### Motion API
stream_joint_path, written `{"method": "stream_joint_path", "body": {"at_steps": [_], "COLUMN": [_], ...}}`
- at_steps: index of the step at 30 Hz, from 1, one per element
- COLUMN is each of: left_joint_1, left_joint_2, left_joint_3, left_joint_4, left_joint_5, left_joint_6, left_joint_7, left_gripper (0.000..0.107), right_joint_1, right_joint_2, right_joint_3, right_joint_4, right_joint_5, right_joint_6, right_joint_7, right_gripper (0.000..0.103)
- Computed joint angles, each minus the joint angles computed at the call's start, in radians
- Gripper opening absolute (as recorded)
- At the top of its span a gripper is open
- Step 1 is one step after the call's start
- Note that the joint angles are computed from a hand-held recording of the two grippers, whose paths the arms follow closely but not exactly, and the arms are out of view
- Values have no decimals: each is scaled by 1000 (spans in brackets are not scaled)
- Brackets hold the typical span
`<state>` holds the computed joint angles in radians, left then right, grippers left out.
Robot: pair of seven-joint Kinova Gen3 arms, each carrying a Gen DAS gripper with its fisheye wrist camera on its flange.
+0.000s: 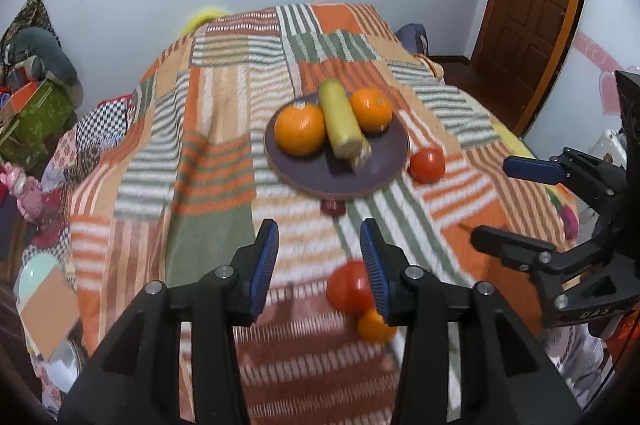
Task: Organize fruits
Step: 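Grasp a small mandarin with the right tool while the left tool grasps a red tomato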
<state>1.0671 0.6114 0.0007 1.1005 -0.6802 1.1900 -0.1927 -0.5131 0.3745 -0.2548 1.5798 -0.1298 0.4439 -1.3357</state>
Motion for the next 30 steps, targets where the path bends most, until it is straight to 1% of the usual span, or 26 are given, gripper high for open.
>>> {"method": "stream_joint_path", "body": {"at_steps": [2,5,6,8,9,10,11,13,15,17,20,24,25,26,27,28,30], "left_joint_1": [10,22,26,34,35,33,27,20,12,4,0,-12,-17,-22,-28,-34,-46], "left_joint_2": [-8,-20,-22,-28,-33,-40,-43,-43,-41,-41,-33,-20,-19,-19,-17,-16,-14], "left_joint_3": [4,14,16,20,22,26,31,38,44,47,49,46,44,42,40,39,37], "left_joint_4": [28,74,83,109,126,146,159,176,188,199,192,174,175,177,178,178,180], "left_joint_5": [8,17,16,15,14,16,20,27,36,42,44,59,64,71,77,84,99], "left_joint_6": [-5,-17,-19,-31,-45,-66,-82,-101,-121,-145,-154,-161,-168,-175,-182,-190,-208], "left_joint_7": [25,65,77,110,128,145,154,168,174,172,144,107,104,101,99,97,91], "left_gripper": [45,45,45,45,45,45,45,45,45,45,45,45,45,45,45,45,45], "right_joint_1": [-13,-47,-54,-45,-29,-21,-23,-29,-37,-38,-37,7,26,46,75,86,83], "right_joint_2": [0,4,17,30,48,64,66,82,95,101,118,146,154,164,174,180,178], "right_joint_3": [-2,14,16,1,-15,-24,-24,-26,-24,-30,-35,-62,-78,-94,-119,-128,-118], "right_joint_4": [30,60,59,59,44,30,32,20,8,3,-12,-44,-53,-62,-69,-75,-73], "right_joint_5": [2,19,22,10,-9,-20,-25,-31,-28,-29,-28,-72,-93,-116,-151,-172,-194], "right_joint_6": [-19,-30,-28,-14,8,24,28,40,48,53,66,105,117,131,146,157,158], "right_joint_7": [-6,-43,-55,-61,-55,-49,-52,-52,-50,-38,-14,35,58,82,118,138,154], "right_gripper": [81,80,78,66,63,57,55,55,52,48,48,48,45,40,37,33,32]}}
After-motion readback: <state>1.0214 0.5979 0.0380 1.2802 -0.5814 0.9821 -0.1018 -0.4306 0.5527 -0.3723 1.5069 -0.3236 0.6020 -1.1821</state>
